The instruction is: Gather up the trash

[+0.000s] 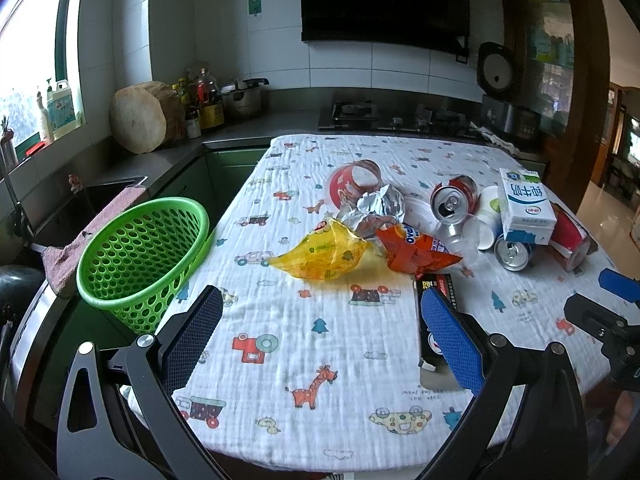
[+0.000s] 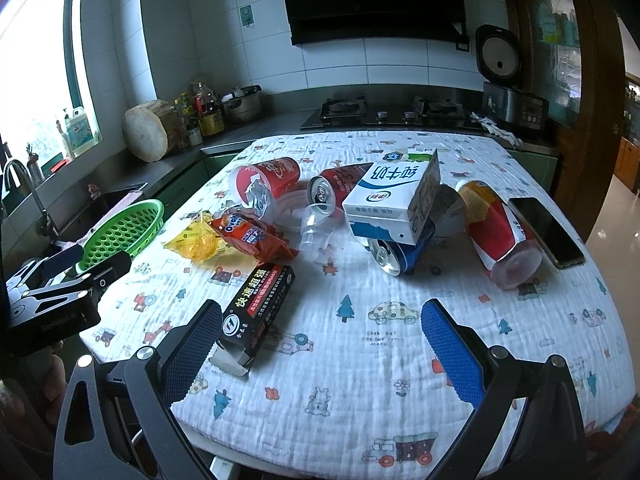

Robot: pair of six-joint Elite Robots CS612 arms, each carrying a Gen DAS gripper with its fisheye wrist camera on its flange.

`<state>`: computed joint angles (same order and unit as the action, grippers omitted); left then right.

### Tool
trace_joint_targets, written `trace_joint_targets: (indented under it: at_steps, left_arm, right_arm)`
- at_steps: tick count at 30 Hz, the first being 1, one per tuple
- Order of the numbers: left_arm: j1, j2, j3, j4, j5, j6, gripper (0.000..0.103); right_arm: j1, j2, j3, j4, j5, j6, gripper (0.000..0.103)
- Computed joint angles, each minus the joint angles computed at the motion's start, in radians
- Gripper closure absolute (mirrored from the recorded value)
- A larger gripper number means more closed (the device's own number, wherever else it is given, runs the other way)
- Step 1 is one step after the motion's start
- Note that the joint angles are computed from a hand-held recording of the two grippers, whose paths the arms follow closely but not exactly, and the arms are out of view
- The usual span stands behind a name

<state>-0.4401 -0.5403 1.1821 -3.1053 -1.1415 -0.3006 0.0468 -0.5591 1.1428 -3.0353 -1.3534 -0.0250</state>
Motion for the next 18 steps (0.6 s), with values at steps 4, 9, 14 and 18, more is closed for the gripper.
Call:
trace_joint_targets:
  at_steps: [4, 9, 14, 18]
  left_arm:
    - [0.000, 0.000, -0.001, 0.003, 0.001, -0.002, 0.005]
    - [0.007, 0.000, -0.007, 0.017, -0.001, -0.017, 0.005]
    - [0.015, 0.003, -0.014, 0.026, -0.001, -0.032, 0.005]
    - [0.023, 0.004, -0.018, 0.034, -0.010, -0.043, 0.005]
  right_arm:
    - [0.000, 0.002, -0.003, 0.002, 0.003, 0.000, 0.006]
    - [0.001, 0.005, -0.011, 0.015, 0.010, -0.003, 0.007]
    - [0.004, 0.015, -0.030, 0.031, 0.014, -0.023, 0.007]
    - [0.007, 0.025, -0.053, 0.048, 0.017, -0.041, 0.007]
